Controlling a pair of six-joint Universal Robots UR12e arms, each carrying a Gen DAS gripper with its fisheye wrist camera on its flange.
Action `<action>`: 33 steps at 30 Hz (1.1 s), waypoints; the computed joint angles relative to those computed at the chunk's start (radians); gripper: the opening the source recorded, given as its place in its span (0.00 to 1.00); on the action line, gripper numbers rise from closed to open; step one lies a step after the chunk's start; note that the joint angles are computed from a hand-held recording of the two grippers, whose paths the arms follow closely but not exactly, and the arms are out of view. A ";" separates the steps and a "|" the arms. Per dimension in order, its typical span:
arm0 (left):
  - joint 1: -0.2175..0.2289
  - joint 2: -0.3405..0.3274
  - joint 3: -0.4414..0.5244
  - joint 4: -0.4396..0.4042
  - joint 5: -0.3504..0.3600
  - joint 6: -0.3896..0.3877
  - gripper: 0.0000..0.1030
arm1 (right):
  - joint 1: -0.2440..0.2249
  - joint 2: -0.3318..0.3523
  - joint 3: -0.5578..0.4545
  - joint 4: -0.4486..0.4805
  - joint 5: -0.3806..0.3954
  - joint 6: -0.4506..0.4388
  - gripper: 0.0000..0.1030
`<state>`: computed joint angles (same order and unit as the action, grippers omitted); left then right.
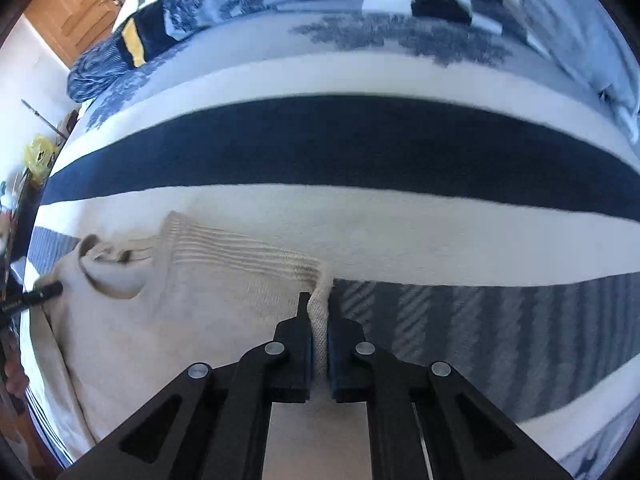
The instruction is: Fold small clothes
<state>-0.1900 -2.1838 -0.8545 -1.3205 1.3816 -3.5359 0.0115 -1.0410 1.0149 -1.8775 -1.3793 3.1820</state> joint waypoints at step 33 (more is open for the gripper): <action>-0.131 0.716 -0.964 0.459 0.066 -0.197 0.38 | -0.022 -0.822 0.971 -0.440 0.031 0.202 0.49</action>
